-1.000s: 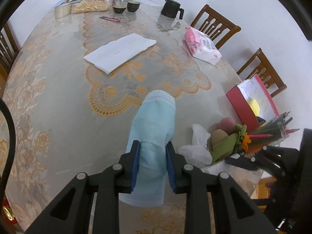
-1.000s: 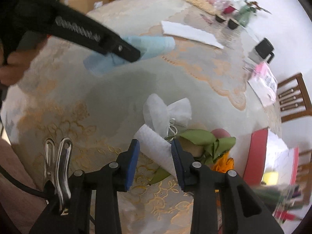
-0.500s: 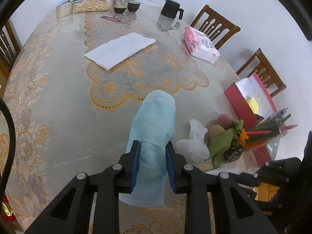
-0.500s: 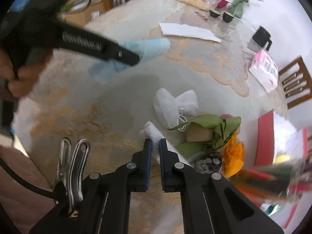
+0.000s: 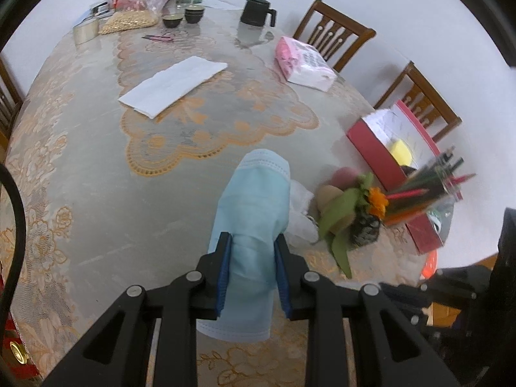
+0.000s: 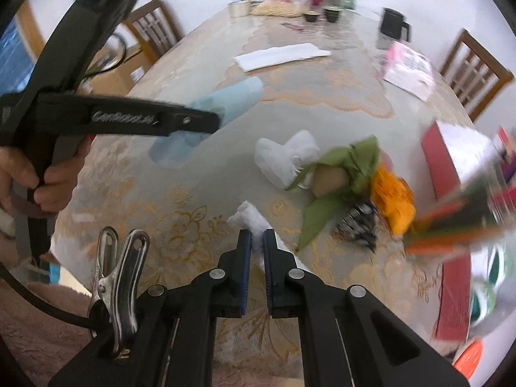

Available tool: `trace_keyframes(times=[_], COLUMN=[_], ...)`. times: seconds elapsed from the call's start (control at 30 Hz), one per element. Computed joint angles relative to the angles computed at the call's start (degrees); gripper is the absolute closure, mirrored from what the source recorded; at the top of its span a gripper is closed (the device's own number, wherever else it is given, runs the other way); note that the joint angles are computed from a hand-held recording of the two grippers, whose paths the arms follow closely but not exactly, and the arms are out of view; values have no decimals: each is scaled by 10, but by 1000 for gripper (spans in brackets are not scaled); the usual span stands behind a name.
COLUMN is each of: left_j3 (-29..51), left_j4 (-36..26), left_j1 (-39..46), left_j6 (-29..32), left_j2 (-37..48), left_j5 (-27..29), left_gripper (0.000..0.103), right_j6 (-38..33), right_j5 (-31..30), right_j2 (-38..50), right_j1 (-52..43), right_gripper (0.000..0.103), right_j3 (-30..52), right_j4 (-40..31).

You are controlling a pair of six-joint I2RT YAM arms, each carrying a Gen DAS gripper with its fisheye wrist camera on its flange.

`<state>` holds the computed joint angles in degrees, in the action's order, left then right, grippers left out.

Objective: Organize soft objects
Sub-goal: 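Carry the blue cloth with the left tool toward the box while the right carries the white towel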

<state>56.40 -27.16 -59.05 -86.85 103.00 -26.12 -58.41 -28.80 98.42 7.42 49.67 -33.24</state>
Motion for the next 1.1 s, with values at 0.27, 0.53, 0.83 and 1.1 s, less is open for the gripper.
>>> trace_keyframes(times=[0.27,0.53,0.83,1.1], left_j3=[51,139,237,351], left_j4=[-13,-28,-27,-48], left_j1=[-21,-33,-36,-36], left_j6=[23,75,141,210], left_j2=[27,82,144,205], left_j5=[9,30,64,84], left_gripper=[77,77,77,77], right_j6=[21,36,38,44], right_j5=[-40,-58,-75,-89], right_j2=[26,37,60,77], right_j1=[-84,-156,-221,-269], right_gripper=[94,94,94,94], right_j3=[39,65,115,164], right_j4=[-53,-69,-97,-118])
